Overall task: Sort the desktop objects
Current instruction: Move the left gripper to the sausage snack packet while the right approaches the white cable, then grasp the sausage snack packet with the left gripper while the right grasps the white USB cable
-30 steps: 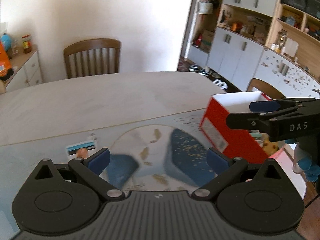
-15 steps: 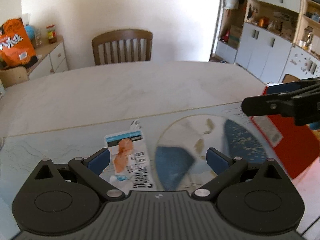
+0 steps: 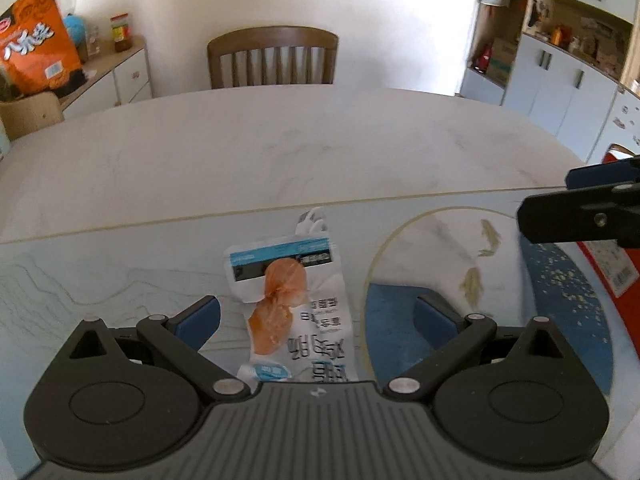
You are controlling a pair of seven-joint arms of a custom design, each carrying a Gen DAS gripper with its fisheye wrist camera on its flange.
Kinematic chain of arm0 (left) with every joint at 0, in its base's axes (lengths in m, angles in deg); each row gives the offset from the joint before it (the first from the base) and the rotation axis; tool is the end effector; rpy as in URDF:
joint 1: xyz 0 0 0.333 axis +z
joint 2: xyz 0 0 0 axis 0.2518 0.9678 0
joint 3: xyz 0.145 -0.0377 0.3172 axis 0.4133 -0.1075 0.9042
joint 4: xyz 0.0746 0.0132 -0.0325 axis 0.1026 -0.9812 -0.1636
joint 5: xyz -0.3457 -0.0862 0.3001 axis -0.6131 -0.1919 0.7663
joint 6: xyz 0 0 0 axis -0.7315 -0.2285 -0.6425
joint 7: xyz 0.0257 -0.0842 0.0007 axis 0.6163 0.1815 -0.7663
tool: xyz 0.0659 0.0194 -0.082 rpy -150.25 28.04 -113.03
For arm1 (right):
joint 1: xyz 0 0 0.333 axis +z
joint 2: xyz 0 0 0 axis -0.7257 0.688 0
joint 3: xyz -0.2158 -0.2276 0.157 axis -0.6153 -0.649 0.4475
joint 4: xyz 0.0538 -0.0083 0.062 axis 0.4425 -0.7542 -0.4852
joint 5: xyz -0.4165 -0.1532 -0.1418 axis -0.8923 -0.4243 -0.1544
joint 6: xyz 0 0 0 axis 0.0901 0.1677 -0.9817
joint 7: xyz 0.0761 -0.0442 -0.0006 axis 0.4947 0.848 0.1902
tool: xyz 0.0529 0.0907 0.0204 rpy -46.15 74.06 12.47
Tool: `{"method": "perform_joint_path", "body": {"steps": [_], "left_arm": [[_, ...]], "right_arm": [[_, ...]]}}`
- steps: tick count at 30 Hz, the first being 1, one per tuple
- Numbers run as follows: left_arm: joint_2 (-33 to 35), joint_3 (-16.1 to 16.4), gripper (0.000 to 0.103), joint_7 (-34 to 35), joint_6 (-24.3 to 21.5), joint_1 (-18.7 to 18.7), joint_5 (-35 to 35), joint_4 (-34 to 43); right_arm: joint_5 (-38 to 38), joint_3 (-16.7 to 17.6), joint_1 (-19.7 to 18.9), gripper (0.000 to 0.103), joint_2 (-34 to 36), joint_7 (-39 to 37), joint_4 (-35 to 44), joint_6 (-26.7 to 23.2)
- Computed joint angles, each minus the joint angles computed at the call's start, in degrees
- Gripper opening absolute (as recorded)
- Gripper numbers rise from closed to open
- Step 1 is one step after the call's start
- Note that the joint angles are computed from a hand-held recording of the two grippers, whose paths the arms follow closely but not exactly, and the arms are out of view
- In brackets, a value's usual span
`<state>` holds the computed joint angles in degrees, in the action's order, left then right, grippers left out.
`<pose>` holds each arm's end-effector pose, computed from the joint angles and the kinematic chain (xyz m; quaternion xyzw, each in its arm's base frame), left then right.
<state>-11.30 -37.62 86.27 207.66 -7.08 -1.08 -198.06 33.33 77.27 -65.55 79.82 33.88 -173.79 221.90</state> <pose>0.4921 -0.2122 0.2673 -0.6850 0.6270 -0.2704 0.2542 0.5301 0.3051 0.3170 -0.8133 0.4404 -0.1232 0.3597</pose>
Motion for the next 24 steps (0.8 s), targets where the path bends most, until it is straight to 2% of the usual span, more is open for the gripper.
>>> {"method": "perform_joint_path", "body": {"steps": [6, 12, 14, 17, 20, 24], "left_arm": [[1.0, 0.7, 0.102, -5.6, -0.7, 0.9, 3.9, -0.8], [1.2, 1.2, 0.099, -14.8, 0.7, 1.2, 13.2, -3.2], [1.1, 1.3, 0.089, -17.9, 1.7, 1.4, 16.5, -4.4], [1.1, 2.0, 0.081, -18.7, 2.4, 0.8, 17.7, -4.8], [1.4, 2.7, 0.067, -16.6, 3.2, -0.1, 16.6, -4.5], [0.9, 2.4, 0.065, -17.8, 3.4, 0.6, 19.0, -5.6]], "right_arm": [[1.2, -0.9, 1.8, 0.101, 2.2, -2.5, 1.9, -1.1], [4.5, -2.5, 4.4, 0.101, 3.4, -5.7, 3.0, -1.7], [5.6, -2.6, 4.9, 0.101, 3.9, -6.8, 3.4, -2.0], [7.1, -3.3, 6.0, 0.101, 4.4, -8.2, 3.9, -2.2], [8.4, -4.0, 7.0, 0.101, 4.8, -9.3, 4.2, -2.3], [9.7, -3.9, 7.5, 0.101, 5.7, -10.9, 5.0, -2.7]]}}
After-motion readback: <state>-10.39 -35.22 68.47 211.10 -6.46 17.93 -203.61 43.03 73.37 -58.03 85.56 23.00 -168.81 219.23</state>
